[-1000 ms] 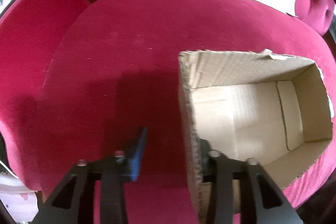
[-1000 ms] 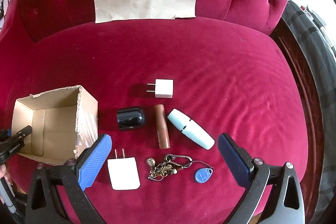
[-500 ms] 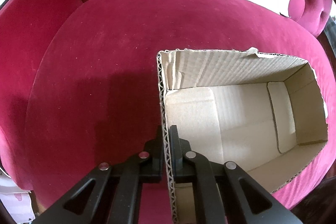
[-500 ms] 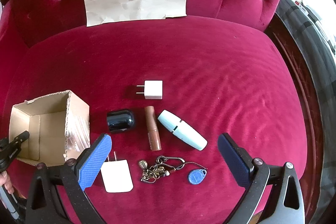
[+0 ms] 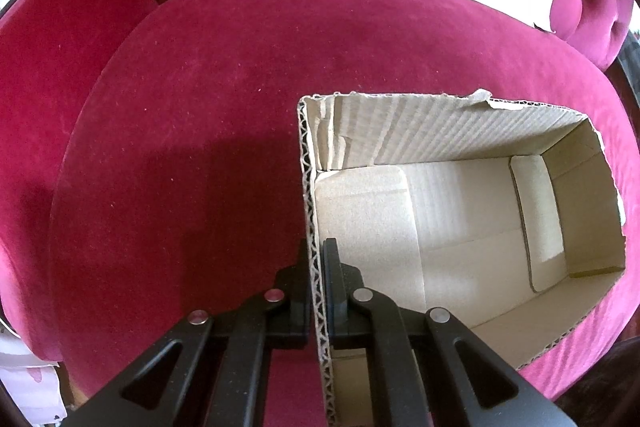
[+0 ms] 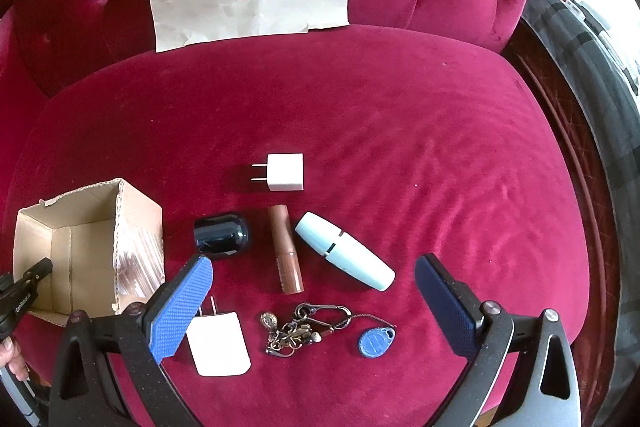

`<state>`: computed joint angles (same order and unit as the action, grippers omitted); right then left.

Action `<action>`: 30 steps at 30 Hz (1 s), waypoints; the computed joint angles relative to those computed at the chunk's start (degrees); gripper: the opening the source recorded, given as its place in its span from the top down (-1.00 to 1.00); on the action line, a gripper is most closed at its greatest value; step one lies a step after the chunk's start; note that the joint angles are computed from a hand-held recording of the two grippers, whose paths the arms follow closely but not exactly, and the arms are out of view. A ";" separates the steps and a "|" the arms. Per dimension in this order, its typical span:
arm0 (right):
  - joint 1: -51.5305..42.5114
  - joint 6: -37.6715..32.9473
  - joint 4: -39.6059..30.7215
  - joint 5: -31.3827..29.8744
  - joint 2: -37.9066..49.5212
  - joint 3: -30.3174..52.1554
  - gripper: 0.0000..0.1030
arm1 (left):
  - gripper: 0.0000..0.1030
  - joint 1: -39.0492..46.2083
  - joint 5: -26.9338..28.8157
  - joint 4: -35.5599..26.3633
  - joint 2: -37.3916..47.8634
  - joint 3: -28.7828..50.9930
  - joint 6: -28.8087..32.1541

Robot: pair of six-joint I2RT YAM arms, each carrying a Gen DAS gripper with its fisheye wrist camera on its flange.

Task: Organize rigid objects
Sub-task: 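Grasp the black tape roll with the right gripper while the left gripper holds the box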

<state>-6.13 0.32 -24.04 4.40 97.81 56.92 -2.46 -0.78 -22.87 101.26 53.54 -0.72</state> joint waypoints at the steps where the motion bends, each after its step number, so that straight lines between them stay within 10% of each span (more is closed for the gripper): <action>1: 0.10 0.02 0.16 -0.06 0.18 0.04 -0.99 | 0.91 0.42 0.17 0.30 0.04 -0.24 0.37; 30: 3.73 -7.81 0.37 -4.73 11.49 7.82 -0.86 | 0.91 -0.49 -1.06 2.50 0.18 -1.61 0.43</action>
